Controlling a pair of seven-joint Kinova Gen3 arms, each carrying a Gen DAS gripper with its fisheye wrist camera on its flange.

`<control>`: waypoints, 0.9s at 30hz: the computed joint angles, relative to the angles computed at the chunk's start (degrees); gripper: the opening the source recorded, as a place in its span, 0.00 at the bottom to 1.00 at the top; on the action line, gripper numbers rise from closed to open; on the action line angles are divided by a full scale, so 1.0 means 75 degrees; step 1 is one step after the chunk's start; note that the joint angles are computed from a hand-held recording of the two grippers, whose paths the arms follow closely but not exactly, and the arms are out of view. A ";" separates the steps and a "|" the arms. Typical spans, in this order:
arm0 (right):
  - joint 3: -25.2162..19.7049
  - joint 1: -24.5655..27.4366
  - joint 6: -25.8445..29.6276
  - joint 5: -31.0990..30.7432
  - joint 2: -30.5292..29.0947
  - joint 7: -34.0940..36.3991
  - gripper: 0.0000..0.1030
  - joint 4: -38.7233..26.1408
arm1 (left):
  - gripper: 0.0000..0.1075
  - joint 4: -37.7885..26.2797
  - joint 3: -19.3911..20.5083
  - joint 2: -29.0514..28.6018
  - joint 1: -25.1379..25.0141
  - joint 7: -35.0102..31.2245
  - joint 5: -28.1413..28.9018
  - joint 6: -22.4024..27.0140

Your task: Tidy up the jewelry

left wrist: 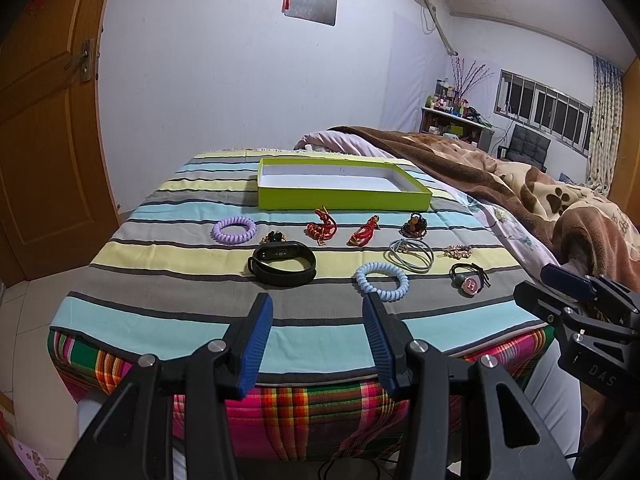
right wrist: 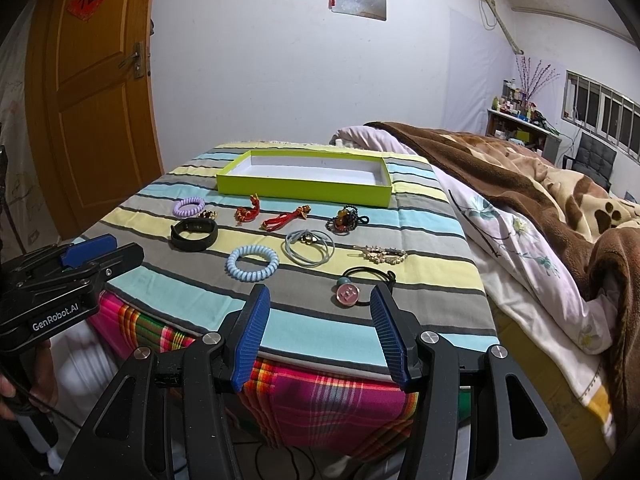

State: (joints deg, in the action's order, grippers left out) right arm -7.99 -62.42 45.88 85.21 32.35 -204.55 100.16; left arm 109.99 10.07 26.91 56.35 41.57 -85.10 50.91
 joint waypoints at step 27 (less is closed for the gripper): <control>0.0122 0.0184 -0.0321 -0.0212 0.0149 0.0277 0.51 -0.0200 | 0.45 -0.0056 -0.0102 0.0069 -0.0259 -0.0009 -0.0083 -0.0409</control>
State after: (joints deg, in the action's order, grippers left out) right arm -7.08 -61.04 43.47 83.61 33.47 -202.48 98.66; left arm 109.57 9.30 27.43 54.41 41.50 -85.72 47.85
